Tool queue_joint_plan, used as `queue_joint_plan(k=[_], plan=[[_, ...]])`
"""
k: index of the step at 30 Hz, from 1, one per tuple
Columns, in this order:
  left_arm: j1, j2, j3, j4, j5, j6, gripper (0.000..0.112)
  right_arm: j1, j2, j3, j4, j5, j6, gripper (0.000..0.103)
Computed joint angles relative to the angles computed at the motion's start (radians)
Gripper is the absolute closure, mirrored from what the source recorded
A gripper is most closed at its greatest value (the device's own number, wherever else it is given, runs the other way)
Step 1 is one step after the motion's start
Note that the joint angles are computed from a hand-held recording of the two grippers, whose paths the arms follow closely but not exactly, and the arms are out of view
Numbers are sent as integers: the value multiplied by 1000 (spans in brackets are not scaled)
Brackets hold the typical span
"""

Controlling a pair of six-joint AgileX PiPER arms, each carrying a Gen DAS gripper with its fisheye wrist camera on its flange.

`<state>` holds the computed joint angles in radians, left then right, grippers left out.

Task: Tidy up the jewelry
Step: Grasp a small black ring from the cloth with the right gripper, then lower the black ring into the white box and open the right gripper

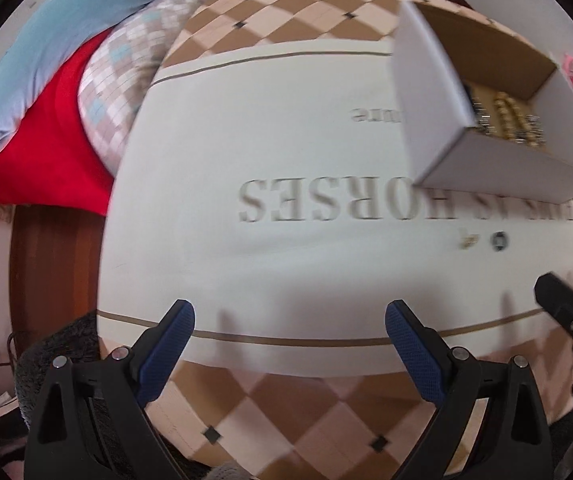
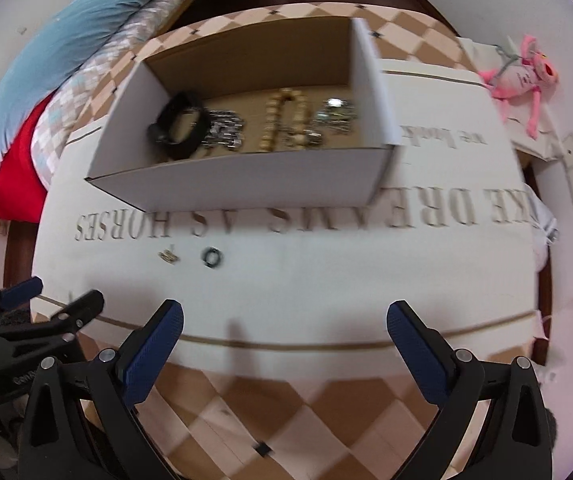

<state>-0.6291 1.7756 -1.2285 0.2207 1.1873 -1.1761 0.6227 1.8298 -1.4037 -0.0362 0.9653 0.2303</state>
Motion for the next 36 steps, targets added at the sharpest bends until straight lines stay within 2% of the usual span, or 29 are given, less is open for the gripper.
queue_joint_plan(k=[3,4,8,9,11,12,18,22,25,30,32,33,35,36], plan=[[8,-13,43,19,-5,-14,15,36,31,-3,8,-59,6,2],[13,-20,59,21,-11,-18,15,51,47,-7,8,-79,8,8],[26,-39,103,24,-28,-21,15,104,97,-24,-56,-109,47,41],[26,-41,108,29,-28,-22,15,125,94,-9,-106,-137,76,46],[27,-43,113,35,-29,-19,15,165,93,11,-223,-164,158,71],[26,-43,112,37,-29,-19,15,181,94,17,-274,-165,192,88],[-20,-3,21,65,-13,-28,15,115,39,73,-189,-204,129,90],[-38,54,-67,51,-41,-21,15,22,-41,128,-108,-220,90,90],[-59,106,-135,50,-72,-35,15,-17,-74,143,-114,-214,98,90],[-90,197,-252,83,-72,-45,19,-76,-122,191,-133,-224,119,90],[-102,228,-285,103,-71,-41,37,-111,-138,199,-122,-219,93,90],[-104,242,-301,107,-65,-36,42,-119,-140,202,-121,-221,93,90],[-107,249,-303,123,-85,-32,63,-132,-144,209,-122,-224,94,90],[-115,253,-312,131,-78,-34,68,-135,-143,208,-123,-224,95,90]])
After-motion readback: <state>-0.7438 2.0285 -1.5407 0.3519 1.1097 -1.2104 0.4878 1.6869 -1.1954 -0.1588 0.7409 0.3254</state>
